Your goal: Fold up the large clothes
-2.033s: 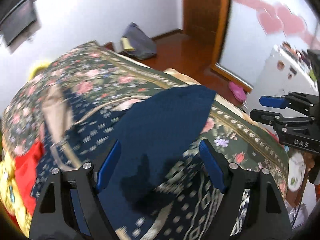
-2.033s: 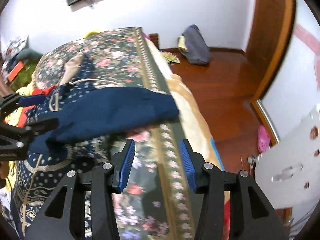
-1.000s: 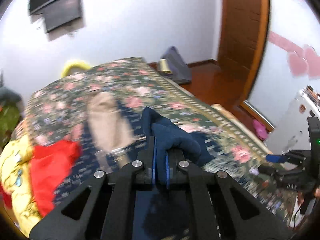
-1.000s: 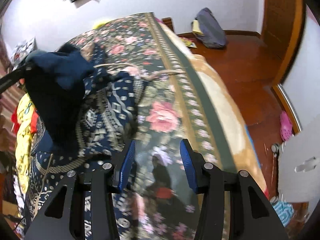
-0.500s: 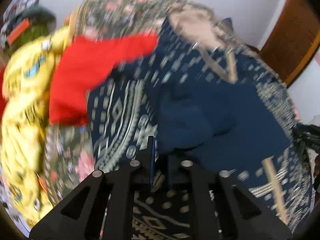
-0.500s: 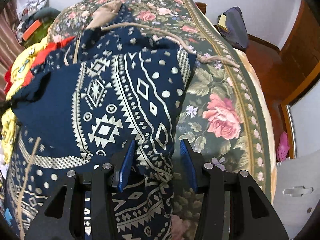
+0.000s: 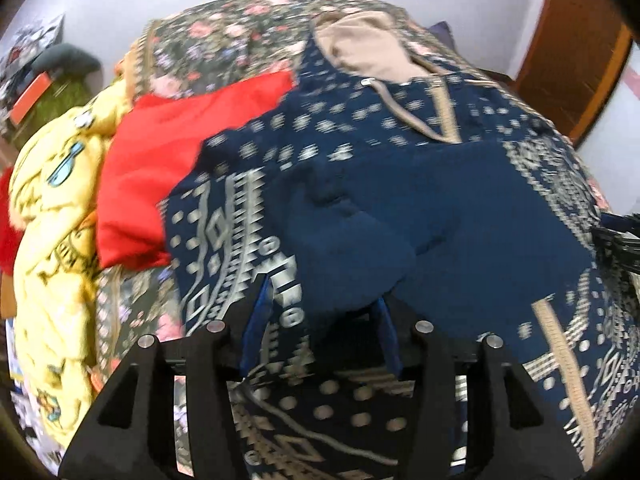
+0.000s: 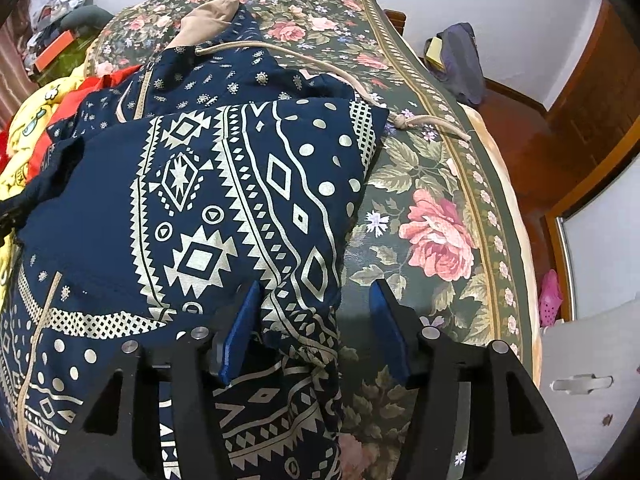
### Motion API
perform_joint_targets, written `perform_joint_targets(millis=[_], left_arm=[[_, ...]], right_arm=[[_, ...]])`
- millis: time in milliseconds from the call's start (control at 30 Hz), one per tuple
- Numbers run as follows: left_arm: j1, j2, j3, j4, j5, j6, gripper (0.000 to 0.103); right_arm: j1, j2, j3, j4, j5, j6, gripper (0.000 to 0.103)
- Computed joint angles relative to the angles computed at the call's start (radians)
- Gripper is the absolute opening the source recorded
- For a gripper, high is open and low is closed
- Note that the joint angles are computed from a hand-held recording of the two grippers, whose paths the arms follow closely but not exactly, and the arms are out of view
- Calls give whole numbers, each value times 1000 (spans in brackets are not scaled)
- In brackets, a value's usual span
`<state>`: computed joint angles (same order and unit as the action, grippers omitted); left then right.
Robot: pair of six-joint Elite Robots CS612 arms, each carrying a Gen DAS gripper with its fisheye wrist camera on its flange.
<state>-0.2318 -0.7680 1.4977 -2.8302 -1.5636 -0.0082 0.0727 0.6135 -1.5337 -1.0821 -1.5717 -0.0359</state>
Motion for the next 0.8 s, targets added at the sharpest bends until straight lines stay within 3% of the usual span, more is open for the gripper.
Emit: perform_joint_targets(millis=[100,267,367,500,667,800], left_arm=[[-13,9,-21,21,-10,18,52],[-26,38,-65,25,35,34,54],[-22,52,-89,31,42,25,50],[-7,47,-81,22,38,0,25],[39,17,-41,0,-14,-94,22],[66,2,-11,-2,-8,-139,23]], right_arm=[[0,0,1,0,-3,0,53],[0,1,-1,1,1,2,54],[0,1,-1,-1,6,5,54],[-3,6,-6,-7,15,6,54],[-6,8,-7,-9,22,5,56],[-6,9,-8,-10,21,4,56]])
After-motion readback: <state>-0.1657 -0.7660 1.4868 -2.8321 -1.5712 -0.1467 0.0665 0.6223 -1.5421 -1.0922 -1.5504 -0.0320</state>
